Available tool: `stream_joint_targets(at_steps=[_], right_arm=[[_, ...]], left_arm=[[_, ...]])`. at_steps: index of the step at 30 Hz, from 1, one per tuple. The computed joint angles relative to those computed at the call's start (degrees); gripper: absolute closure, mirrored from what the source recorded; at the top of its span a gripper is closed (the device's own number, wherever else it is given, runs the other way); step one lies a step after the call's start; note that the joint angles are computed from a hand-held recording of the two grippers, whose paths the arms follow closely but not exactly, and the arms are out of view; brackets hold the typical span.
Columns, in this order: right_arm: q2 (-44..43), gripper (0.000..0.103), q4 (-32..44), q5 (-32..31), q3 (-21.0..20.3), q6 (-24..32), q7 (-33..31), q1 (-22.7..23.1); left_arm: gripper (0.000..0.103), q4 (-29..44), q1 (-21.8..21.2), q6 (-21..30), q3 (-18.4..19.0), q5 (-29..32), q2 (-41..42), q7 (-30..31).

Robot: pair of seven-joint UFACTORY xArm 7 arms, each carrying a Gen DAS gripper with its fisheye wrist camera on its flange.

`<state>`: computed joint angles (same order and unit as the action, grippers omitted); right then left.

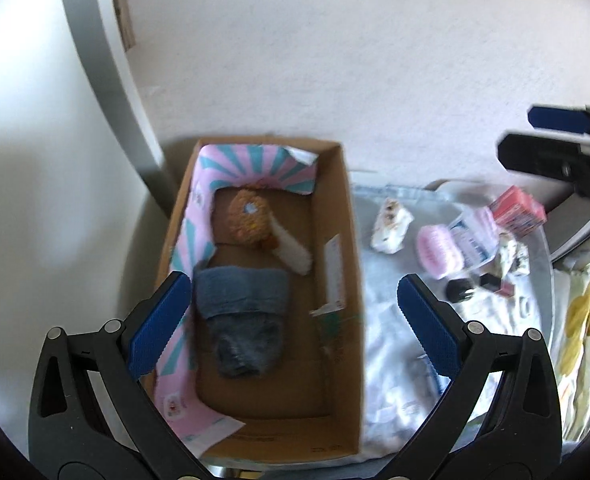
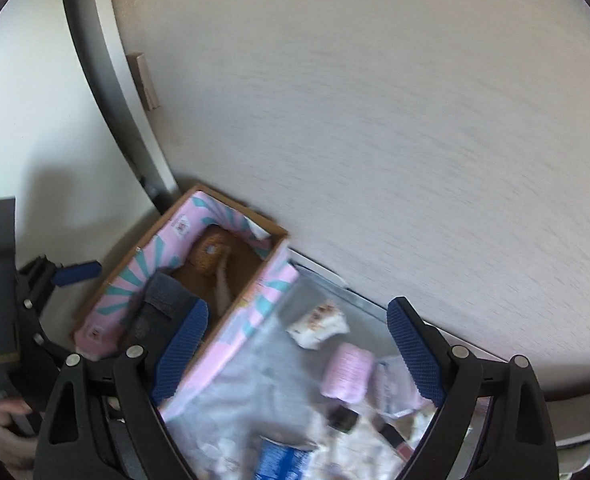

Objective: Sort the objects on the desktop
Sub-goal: 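Move both tools back over the table objects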

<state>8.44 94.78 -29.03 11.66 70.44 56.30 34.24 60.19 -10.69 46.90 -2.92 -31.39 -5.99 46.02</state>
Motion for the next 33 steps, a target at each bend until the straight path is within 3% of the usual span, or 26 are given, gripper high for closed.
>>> stream_joint_targets(at_steps=[3,6,12,15,19,26,33], right_arm=[[-4.5,0.013,-4.4,1.1,0.2,2.7,3.5,-0.5],[-11.2,0.013,-12.1,2.4,1.2,0.2,7.1,-2.7],[-21.6,0.013,-21.5,3.9,4.5,2.3,10.3,-6.9],[-27.1,0.013,-26.2,5.9,5.4,1.2,9.5,-8.6],[-34.3,0.013,-30.8,6.8,7.4,3.9,9.2,-11.0],[-48.3,0.013,-41.7,11.2,6.8,5.2,7.4,-14.8],[-58.0,0.013,-53.5,17.0,5.7,1.5,4.7,-17.1]], left_arm=[[0.000,-1.6,-0.6,-1.0,0.0,-2.0,-2.7,0.7],[0.000,-1.6,-1.3,0.8,0.4,-3.0,-3.8,0.7],[0.000,-1.4,-2.9,2.8,-0.2,-3.0,-4.7,-1.0],[0.000,-1.4,-4.0,4.2,-0.3,-4.8,-5.3,-0.4],[0.000,-2.6,-5.5,2.8,-1.3,-4.6,-7.1,-0.6],[0.000,-4.3,-8.1,1.0,-2.9,-1.4,-7.6,-3.5],[0.000,-7.7,-10.9,0.9,-4.1,-0.6,-7.6,-6.1]])
